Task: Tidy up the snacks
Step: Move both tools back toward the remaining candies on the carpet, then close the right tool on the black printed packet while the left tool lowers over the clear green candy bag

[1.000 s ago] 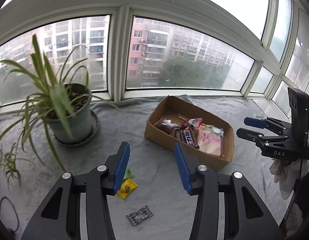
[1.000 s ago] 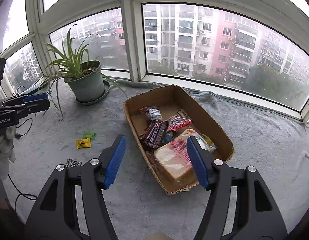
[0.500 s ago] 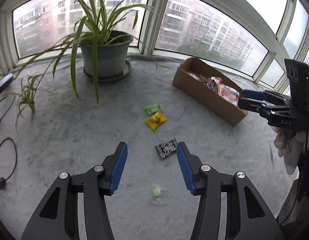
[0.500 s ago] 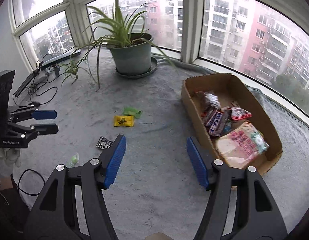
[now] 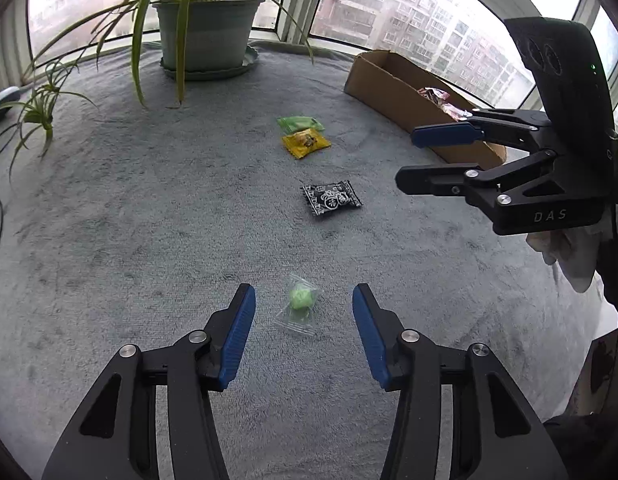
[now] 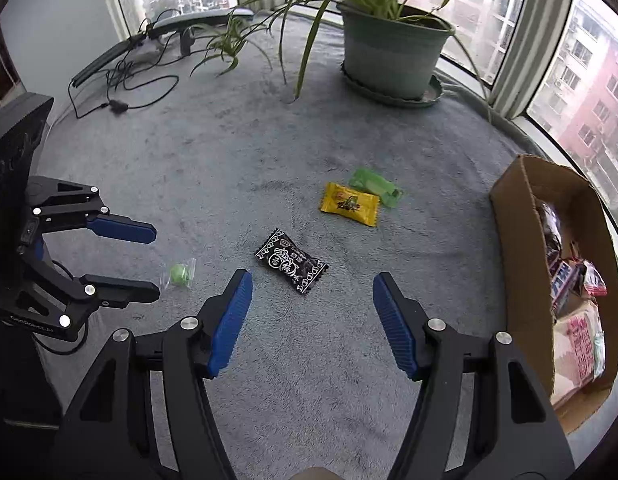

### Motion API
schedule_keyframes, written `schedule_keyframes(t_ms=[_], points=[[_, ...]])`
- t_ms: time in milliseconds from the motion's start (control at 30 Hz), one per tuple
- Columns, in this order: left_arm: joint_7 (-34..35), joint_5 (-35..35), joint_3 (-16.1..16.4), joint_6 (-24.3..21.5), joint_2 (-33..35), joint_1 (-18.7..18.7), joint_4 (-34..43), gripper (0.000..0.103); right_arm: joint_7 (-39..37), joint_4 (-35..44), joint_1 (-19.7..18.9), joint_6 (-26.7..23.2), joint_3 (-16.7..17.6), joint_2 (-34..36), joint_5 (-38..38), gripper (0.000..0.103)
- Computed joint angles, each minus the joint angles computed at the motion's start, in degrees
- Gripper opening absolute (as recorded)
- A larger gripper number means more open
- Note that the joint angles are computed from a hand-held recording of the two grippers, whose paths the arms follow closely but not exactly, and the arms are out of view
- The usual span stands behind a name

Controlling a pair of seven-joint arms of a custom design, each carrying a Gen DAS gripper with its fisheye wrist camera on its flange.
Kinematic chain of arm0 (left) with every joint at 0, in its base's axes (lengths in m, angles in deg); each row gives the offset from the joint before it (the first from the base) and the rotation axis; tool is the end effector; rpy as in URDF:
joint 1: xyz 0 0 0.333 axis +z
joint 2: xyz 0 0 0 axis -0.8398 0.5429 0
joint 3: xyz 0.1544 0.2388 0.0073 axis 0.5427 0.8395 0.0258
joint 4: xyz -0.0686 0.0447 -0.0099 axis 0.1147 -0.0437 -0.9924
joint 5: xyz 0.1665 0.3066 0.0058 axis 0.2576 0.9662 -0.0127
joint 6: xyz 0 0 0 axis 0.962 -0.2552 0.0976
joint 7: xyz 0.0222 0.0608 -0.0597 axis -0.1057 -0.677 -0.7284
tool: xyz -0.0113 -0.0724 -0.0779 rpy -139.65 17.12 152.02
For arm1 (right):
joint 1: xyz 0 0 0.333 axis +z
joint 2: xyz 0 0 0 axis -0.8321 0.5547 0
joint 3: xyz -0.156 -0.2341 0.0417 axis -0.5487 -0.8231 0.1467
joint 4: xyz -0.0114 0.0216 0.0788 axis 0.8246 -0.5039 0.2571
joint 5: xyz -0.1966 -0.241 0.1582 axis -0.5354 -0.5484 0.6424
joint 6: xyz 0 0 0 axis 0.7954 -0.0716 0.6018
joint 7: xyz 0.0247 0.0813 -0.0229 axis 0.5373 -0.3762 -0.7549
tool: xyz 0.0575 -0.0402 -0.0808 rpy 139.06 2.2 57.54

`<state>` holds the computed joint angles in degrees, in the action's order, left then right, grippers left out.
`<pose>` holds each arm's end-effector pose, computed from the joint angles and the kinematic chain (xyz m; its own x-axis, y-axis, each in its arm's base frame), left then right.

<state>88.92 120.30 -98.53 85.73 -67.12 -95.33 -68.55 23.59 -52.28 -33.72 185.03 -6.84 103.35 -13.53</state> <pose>0.4158 -0.5040 0.4914 0.0315 -0.9689 0.2454 -0.8488 -0.1555 -0.5053 0.5637 0.3289 0.4851 0.9196 -0.3928 0.0030 -0.3402 -0.8001 -0.4940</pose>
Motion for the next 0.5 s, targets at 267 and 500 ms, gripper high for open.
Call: schedule_keyframes(t_ms=[267,500], points=[[0.90,-0.38,0.13,-0.33,1.66,-0.33,0.92,0.039,-0.81,7.55,1.99,-5.12,-0.20,6.59,-4.13,0.056],[2.88,-0.50,0.39,-2.06,3.42,-1.02,2.84,0.036,-0.73,13.33,3.78,-7.12,-0.62,10.95,-6.89,0.056]])
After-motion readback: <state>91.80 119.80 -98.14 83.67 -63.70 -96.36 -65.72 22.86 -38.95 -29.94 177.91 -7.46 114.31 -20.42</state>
